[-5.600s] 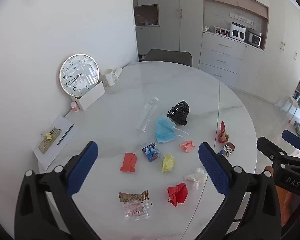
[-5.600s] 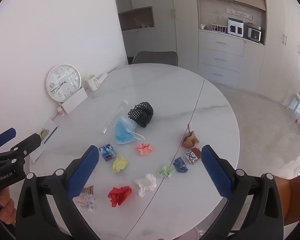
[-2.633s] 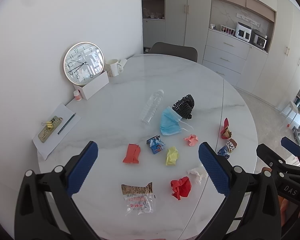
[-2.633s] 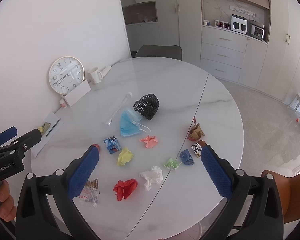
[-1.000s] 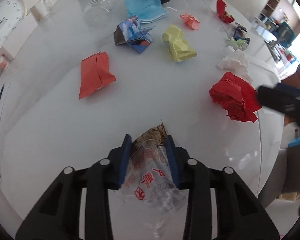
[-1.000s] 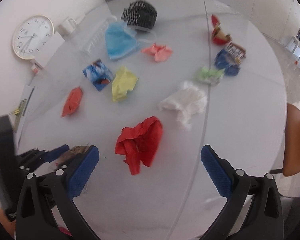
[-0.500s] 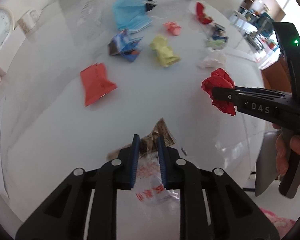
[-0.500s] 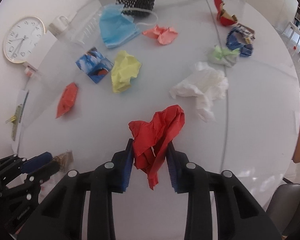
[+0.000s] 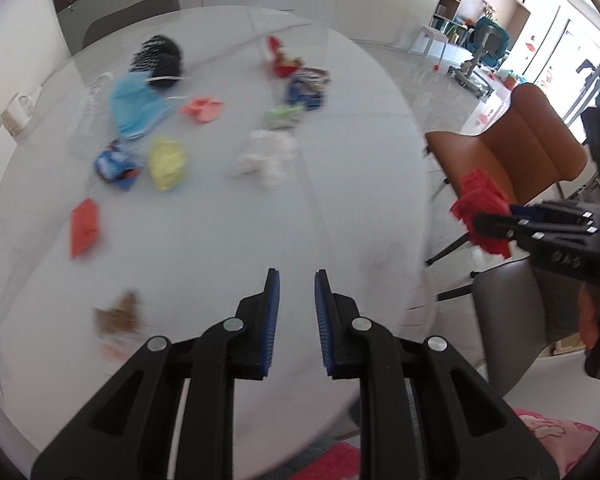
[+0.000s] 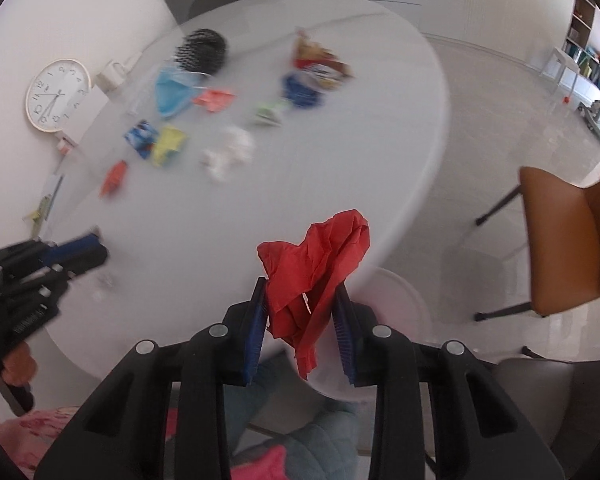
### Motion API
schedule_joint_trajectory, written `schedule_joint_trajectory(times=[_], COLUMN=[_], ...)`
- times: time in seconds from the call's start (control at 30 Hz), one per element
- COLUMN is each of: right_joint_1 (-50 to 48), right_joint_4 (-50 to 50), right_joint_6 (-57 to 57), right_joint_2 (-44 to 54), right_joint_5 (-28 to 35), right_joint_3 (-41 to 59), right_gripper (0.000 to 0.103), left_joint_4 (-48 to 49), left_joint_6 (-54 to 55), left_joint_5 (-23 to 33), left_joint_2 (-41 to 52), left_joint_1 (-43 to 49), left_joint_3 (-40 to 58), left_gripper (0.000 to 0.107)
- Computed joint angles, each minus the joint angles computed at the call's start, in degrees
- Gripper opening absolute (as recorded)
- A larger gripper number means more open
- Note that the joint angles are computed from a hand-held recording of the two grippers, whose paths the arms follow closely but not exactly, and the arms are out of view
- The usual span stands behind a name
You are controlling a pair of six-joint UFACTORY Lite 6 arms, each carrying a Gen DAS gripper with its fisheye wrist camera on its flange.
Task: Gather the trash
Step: 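Carry both items to the white wastebasket and open both tools to drop them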
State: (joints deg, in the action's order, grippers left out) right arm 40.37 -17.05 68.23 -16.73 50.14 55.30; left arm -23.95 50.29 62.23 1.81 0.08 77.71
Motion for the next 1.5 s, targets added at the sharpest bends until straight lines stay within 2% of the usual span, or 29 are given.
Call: schedule_joint_trajectory(times=[0.1,0.17,0.27,0.37,0.47,0.5,0.57,0.6,0.63,0.73,0.9,1.1,1.17,1.27,1.3,1.33,1.43,1.5], right_joint_1=[-2.57,-4.86,-6.89,-7.71,-7.1,-6.43,-5.73,-4.95,-4.43,-2.28,0.65,2.81,3.34,3.7,3.71,3.78,3.83,4.33], right_joint_4=[3.27,6.55,10.63,14.63,15.89,15.8,15.57,14.86,14.32,11.91,9.78,9.01,8.62,8.47,8.55,8.54,8.81,8.36], right_joint_6=[-5.54,-11.94,-19.38,-25.12,-26.99,-26.81,-26.38,-25.29,-24.63,-21.41,-19.23,-18.08,-17.75,-17.48,-17.52,-17.5,-17.95,-17.55], right_joint_2=[-9.53,-12.94,-14.89,-13.77,-12.47,-11.25,-10.05,-9.18,-8.31,-3.14,11.5,29.09,33.11,38.12,38.84,39.8,42.68,43.41], right_joint_5=[-0.81,-1.73,-3.69,-6.67,-8.08,-8.6,-8.97,-9.11,-9.02,-9.01,-9.94,-8.57,-7.21,-5.27,-5.02,-4.58,-3.28,-2.9], right_joint_3=[-9.34,-13.09,-16.42,-17.9,-18.07,-17.68,-17.04,-16.11,-15.03,-8.58,7.07,27.36,32.33,38.85,39.71,40.95,44.95,46.18], right_gripper=[0.032,0.032,0.032,0.032,0.032,0.032,0.032,0.032,0.032,0.032,0.032,0.033,0.033,0.034,0.034,0.034,0.034,0.034], left_joint_4=[1.83,4.39,6.82,10.06,11.63,11.98,13.22,14.6,15.92,16.76,18.07,18.45,17.45,15.0,14.2,13.51,12.48,12.07], left_joint_6=[-8.5,-15.53,-23.45,-27.67,-27.5,-27.1,-26.42,-26.08,-25.79,-22.19,-18.5,-14.94,-13.93,-11.45,-10.34,-9.45,-7.8,-7.55], left_joint_5=[-2.81,-5.18,-5.8,-6.3,-6.32,-6.44,-7.56,-9.54,-11.48,-14.58,-13.97,-9.97,-8.35,-7.76,-7.09,-6.4,-6.7,-6.34], left_joint_2=[-7.13,-10.33,-13.14,-14.3,-13.86,-12.69,-10.4,-8.76,-7.37,-0.37,15.2,26.78,29.13,31.13,31.72,32.22,31.97,32.23], left_joint_1=[-7.74,-13.21,-16.79,-16.16,-10.69,-7.35,-2.11,1.32,3.76,9.94,13.73,13.03,13.36,14.21,14.49,14.7,14.85,14.76], left_joint_3=[-6.67,-9.65,-11.74,-12.1,-11.07,-10.01,-8.24,-7.12,-6.19,-1.74,8.45,16.52,18.49,21.17,22.16,23.15,23.52,24.45], left_gripper=[0.018,0.018,0.018,0.018,0.018,0.021,0.039,0.055,0.067,0.078,0.083,0.083,0.066,0.054,0.044,0.039,0.029,0.026])
